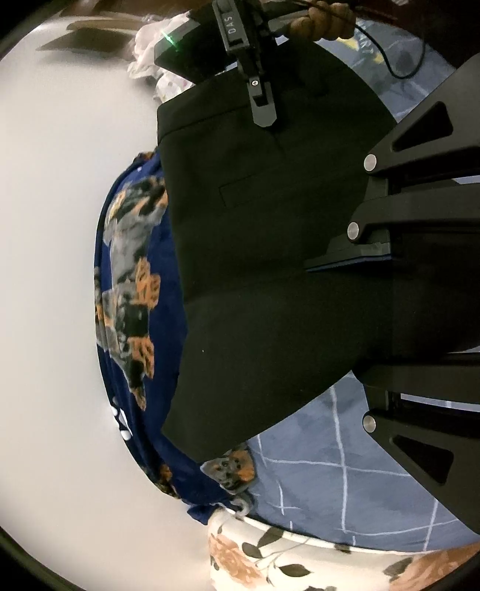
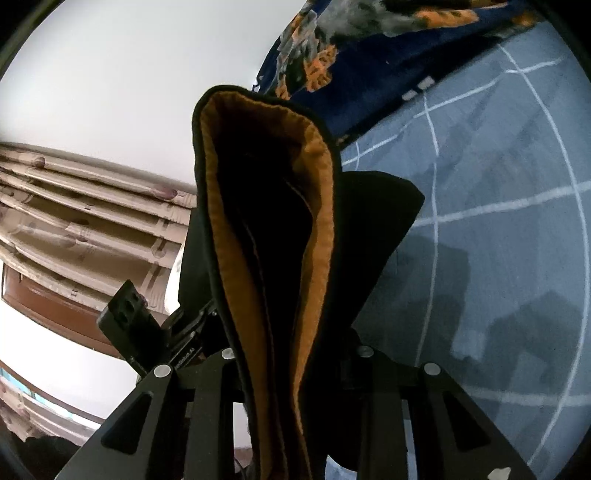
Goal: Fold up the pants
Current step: 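Lift the black pants stack with both grippers and carry it toward the pillow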
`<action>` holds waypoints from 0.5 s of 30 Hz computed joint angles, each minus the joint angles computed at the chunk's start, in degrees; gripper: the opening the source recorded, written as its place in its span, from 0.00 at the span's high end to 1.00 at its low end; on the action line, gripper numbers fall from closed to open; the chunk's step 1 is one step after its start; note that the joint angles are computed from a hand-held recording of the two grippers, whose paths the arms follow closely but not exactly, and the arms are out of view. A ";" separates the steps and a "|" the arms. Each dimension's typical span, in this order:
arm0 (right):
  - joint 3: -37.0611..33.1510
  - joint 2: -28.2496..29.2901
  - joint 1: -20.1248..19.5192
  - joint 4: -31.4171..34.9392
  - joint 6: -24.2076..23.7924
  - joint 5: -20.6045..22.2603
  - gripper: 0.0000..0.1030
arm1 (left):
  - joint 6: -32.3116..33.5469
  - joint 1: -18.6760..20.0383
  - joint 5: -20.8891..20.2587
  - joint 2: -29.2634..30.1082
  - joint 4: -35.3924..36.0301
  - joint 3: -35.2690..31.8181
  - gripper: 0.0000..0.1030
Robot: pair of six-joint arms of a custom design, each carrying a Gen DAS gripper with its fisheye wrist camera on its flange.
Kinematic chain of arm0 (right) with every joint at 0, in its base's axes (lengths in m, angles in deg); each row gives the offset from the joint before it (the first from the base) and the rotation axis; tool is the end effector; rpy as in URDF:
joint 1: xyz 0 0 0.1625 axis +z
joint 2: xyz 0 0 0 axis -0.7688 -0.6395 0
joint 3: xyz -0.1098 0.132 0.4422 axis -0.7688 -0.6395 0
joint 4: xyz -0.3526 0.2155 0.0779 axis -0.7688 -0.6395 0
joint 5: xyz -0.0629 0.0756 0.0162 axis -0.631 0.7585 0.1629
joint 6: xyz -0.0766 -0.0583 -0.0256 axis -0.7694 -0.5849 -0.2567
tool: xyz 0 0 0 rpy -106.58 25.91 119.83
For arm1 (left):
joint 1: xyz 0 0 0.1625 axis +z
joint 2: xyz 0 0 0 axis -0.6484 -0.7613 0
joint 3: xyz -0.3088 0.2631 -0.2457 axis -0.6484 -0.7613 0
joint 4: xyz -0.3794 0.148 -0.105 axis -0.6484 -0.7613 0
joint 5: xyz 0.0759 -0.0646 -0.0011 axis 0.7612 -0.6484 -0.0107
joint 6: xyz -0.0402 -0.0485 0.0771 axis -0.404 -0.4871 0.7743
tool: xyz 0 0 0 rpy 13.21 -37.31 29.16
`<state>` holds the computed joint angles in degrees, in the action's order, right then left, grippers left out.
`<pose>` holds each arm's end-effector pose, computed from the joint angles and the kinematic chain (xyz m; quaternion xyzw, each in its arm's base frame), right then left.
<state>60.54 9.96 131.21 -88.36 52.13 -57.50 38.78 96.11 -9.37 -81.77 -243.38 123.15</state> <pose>0.0697 -0.6001 0.1867 0.0293 0.9609 -0.2450 0.1256 -0.2130 -0.6365 0.1543 0.4104 0.8554 -0.2133 0.2330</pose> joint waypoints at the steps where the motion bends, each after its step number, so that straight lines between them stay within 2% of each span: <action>1: -0.97 0.56 -0.01 0.41 0.04 0.01 0.75 | 0.25 0.42 0.02 0.61 -0.01 -0.95 0.78; 7: -8.32 4.71 0.04 3.85 0.19 -0.23 0.75 | 2.69 2.75 0.84 4.61 -0.89 -6.58 0.78; 15: -15.30 8.96 0.25 6.59 0.15 -0.40 0.75 | 2.39 5.53 0.73 8.28 0.66 -13.10 0.78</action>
